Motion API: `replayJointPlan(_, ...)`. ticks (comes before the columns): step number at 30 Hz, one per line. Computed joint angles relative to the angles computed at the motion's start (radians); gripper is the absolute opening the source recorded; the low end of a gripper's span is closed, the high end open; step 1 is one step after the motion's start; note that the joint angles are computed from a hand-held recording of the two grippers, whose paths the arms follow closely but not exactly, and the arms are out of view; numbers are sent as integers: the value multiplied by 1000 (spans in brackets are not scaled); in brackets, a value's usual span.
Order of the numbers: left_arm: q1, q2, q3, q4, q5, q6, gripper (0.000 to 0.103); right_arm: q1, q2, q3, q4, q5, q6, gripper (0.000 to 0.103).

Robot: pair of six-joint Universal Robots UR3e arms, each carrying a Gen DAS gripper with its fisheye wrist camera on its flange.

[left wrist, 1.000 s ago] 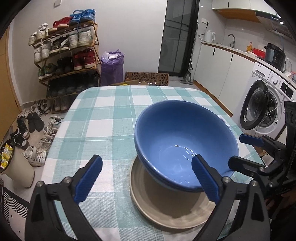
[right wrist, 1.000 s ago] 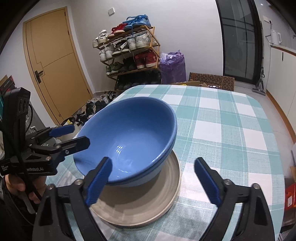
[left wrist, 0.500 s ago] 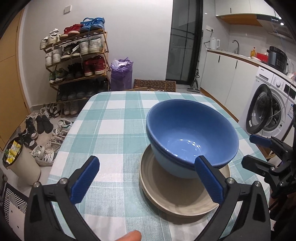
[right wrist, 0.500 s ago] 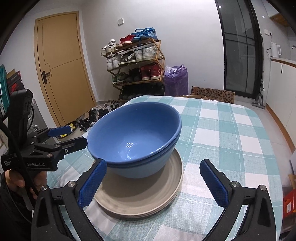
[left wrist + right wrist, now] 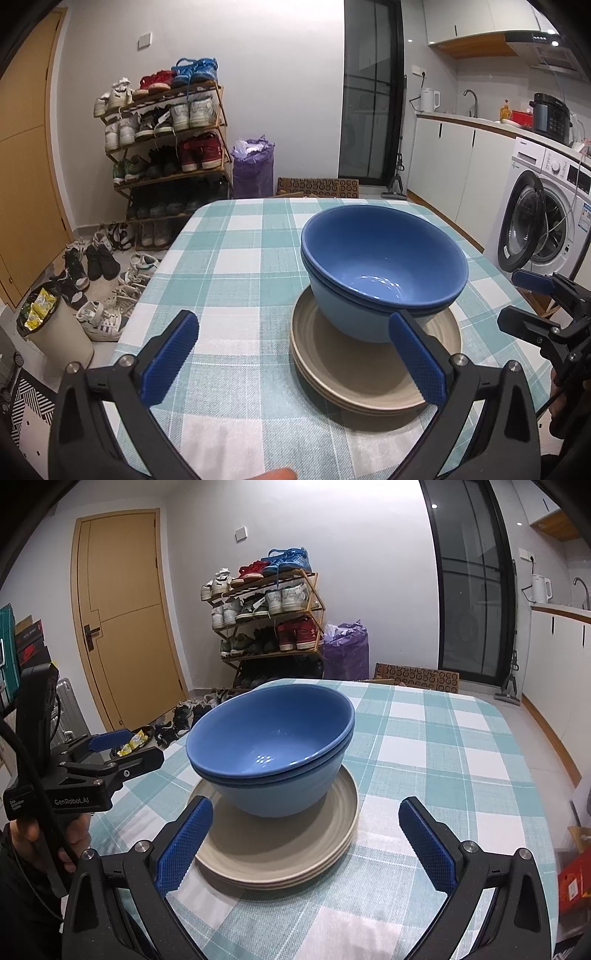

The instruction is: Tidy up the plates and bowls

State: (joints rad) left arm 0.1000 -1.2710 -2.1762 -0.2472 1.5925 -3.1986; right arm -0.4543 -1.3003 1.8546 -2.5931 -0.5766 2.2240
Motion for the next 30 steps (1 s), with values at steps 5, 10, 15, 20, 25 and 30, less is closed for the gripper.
replayJointPlan(5,3,22,-58,41,-8,10,103,-22,-24,63,-30,19,-21,102)
replayJointPlan(10,23,41,-114,80,-35,3,103,-44,-45,118,-61,40,-39,102)
replayJointPlan(15,7,45,-132,109,-18,5,103,-65,-84,174,-71,65,-75,102)
replayJointPlan(20,-15,45,-142,136,-3,1,103,-83,-98,206,-74,91,-102,102)
replayJointPlan(25,-26,35,-142,149,4,-5,103,-94,-107,234,-74,95,-129,102)
replayJointPlan(30,-46,23,-143,174,30,-2,103,-96,-115,251,-93,108,-143,102)
